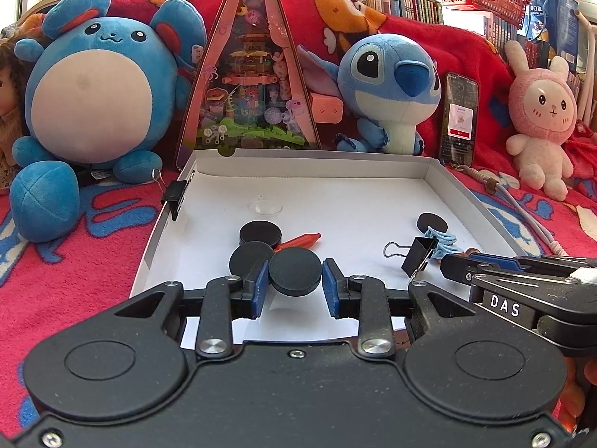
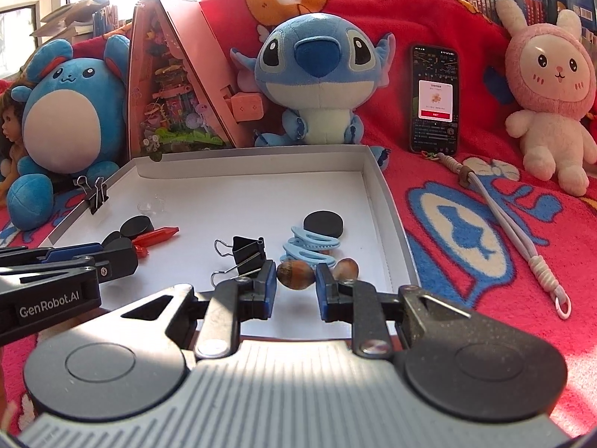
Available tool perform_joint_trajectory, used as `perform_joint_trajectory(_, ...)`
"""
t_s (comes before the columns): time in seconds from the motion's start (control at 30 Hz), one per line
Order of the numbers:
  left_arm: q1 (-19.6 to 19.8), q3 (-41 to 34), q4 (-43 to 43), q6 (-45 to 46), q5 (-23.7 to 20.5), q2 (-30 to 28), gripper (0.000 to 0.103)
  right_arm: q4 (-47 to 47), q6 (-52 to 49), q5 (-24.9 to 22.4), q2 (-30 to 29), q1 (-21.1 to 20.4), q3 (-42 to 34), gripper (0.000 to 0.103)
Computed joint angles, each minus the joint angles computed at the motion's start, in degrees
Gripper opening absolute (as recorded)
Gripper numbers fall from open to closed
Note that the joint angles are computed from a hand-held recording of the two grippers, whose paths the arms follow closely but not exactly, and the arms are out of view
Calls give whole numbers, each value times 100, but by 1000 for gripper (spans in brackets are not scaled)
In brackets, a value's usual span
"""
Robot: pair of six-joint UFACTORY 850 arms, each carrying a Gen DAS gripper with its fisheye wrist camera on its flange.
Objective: Organize rigid objects
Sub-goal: 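Carry the black disc and brown acorn over the white box with both tools, then open the left tool to drop the disc while the right tool releases the acorn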
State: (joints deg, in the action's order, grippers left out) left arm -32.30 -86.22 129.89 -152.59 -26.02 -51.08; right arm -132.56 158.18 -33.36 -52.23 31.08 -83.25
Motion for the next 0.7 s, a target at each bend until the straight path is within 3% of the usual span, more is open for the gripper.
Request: perform_joint_trajectory(0.7,3,-272,-386,307,172,-189,30,-5,45,132,-89,-39,-114,27)
